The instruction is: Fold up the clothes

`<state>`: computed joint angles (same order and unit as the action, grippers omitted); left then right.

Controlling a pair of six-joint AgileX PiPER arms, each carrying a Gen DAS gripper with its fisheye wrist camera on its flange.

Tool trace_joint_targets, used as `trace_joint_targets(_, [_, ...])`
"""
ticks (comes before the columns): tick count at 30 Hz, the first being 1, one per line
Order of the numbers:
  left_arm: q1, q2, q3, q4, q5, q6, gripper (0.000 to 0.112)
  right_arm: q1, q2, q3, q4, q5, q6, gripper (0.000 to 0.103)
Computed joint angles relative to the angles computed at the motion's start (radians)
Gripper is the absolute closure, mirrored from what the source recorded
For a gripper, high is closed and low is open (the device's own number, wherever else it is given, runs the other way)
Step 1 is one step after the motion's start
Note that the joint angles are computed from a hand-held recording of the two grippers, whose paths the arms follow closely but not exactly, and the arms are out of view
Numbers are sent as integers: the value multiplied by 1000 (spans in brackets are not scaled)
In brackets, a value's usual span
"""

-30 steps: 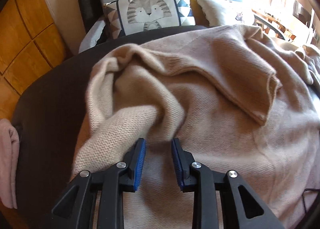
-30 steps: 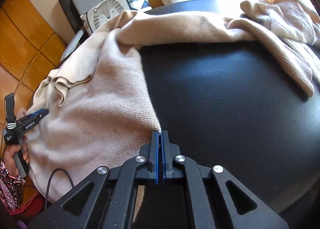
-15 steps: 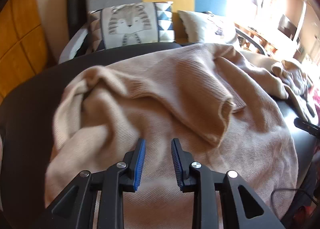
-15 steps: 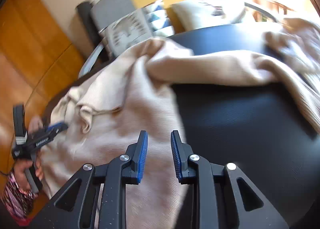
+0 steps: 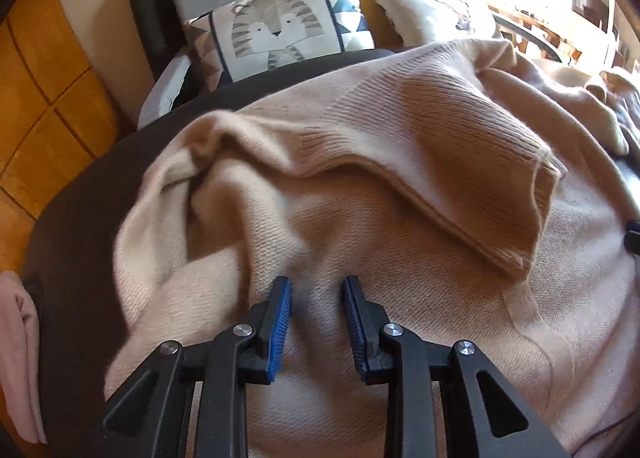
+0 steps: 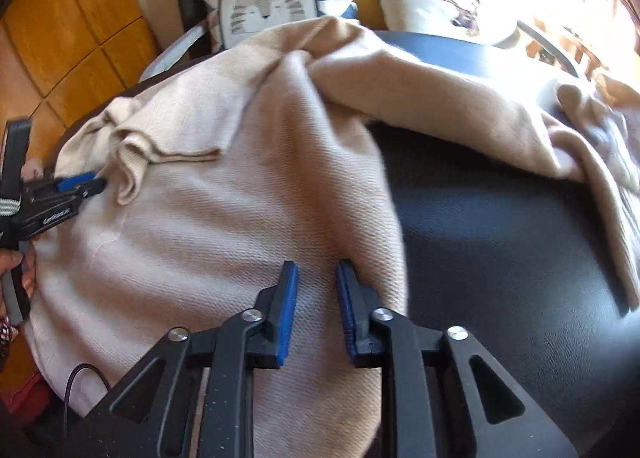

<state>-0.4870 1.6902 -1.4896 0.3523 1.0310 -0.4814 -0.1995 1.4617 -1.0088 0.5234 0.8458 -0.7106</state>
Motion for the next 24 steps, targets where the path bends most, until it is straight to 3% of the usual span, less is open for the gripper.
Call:
trace_joint_targets(6, [-3, -48, 2, -116, -27, 1, 84, -78, 13, -13, 156, 132, -71, 76])
trace_joint_targets(9, [-53, -59, -2, -131, -68, 25, 84, -166, -49, 30, 238, 133, -129, 76])
trace_joint_targets(11, [-107, -16, -49, -77, -57, 31, 84, -235, -72, 34, 261, 122, -146, 75])
trace_joint_targets(13, [-139, 46, -106, -47, -34, 55, 84, -305, -84, 19, 257, 108, -147, 62])
trace_joint_targets(16, [-169, 87, -145, 2, -13, 40, 84, -375, -62, -44, 171, 59, -114, 58])
trace_joint_targets(20, [-162, 104, -177, -38, 13, 57, 86, -402, 15, -134, 4, -59, -69, 58])
trace_joint_targets(24, [-137, 105, -177, -94, 8, 62, 86, -452, 160, -287, -122, -71, -43, 58])
